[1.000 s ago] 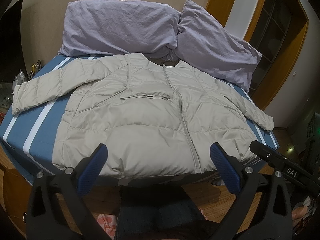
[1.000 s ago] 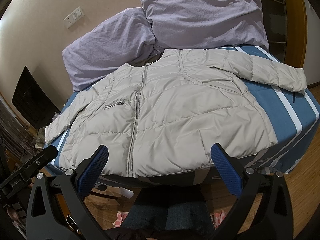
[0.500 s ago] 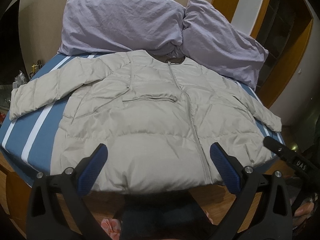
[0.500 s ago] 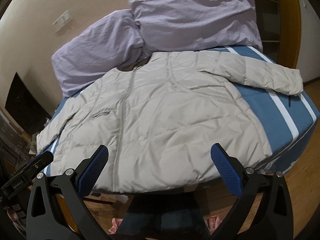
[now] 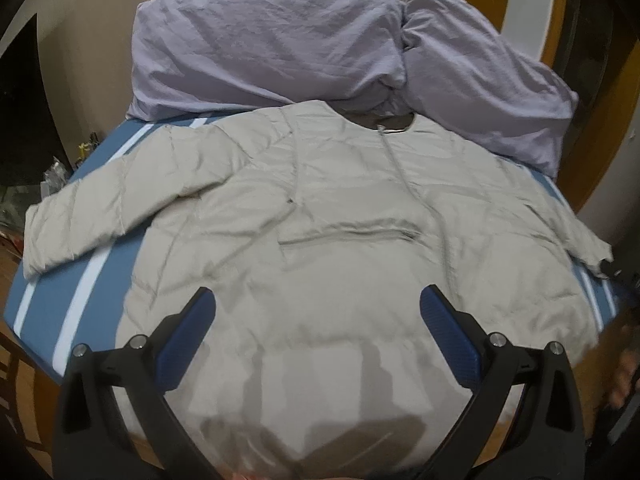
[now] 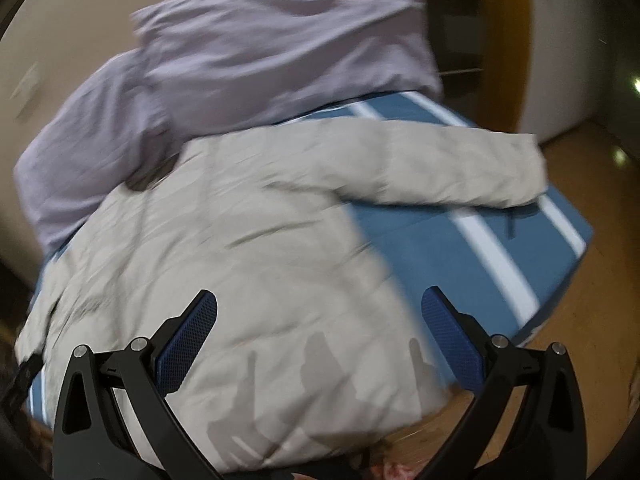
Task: Fold large clothes
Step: 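Grasp the jacket sleeve cuff with the right gripper and lift it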
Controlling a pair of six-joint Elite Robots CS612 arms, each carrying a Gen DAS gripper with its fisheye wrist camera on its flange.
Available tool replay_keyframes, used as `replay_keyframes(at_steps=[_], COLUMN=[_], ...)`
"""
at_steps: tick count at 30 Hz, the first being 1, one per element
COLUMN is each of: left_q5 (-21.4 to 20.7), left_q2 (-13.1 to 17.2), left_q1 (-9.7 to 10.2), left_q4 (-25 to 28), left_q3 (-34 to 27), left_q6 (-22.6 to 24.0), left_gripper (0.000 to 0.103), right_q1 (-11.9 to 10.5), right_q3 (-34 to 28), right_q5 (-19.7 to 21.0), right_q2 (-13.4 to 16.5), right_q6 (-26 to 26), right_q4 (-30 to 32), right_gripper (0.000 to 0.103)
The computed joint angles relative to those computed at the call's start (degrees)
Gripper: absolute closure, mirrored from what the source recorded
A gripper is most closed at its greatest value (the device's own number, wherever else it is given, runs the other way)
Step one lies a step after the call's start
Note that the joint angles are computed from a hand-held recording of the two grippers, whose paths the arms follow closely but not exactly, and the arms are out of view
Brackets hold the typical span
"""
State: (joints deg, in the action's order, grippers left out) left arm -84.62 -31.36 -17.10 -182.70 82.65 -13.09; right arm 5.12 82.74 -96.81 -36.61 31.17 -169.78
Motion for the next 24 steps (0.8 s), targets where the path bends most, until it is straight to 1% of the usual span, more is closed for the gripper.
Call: replay_keyframes(at_steps=[2,6,9,11,13,15,16,18,20,22,24], left_q5=[1.3,3.6,5.0,5.3,5.2,4.6,4.4,4.4,4.3,4.5,4.8], left_q2=[1.1,2.8,4.2,4.9,5.6,6.1,6.3,6.7,7.2,7.5,7.9], left_q1=[0.13,0.30,0.47,0.58,0.77,0.97,1.03,1.07,1.11,1.10,1.06], left_q4=[1.7,4.8,6.7,8.1,9.2,10.0,10.2,10.1,10.0,9.7,9.3], left_q3=[-2.0,-5.4,-7.6,-8.8,-9.8,-10.4,-10.7,-11.1,-11.5,-11.9,-12.2], left_q6=[0.3,0.7,0.7,0.4,0.0,-0.3,-0.4,-0.5,-0.4,-0.3,0.0], left_gripper=[0.002,0.002,0.002,0.002,0.002,0.002,0.002,0.002,0.002,0.002,0.002], right_q1=[-1.2,-3.5,-5.5,-6.6,-7.6,-8.1,-8.6,-9.6,-10.4,-11.1,-10.9], right_q3=[-0.9,-2.8,-3.9,-4.0,-4.3,-4.7,-4.9,-5.1,-5.5,-5.3,-5.3], right_q5=[-2.8,-8.1,-10.1,-11.0,-12.6,-13.5,-13.4,-11.7,-9.0,-6.8,-7.8], right_q2=[1.1,3.0,4.1,4.5,5.0,5.4,5.7,6.3,7.0,7.3,7.6], right_q6=[1.8,6.1,10.3,12.5,14.5,16.2,17.2,19.4,21.8,23.7,23.9], right_q4=[0.1,3.3,6.5,7.0,7.4,8.5,9.0,9.0,9.2,8.4,6.5], right_gripper=[0.001,0.001,0.001,0.001,0.002,0.004,0.007,0.011,0.015,0.017,0.021])
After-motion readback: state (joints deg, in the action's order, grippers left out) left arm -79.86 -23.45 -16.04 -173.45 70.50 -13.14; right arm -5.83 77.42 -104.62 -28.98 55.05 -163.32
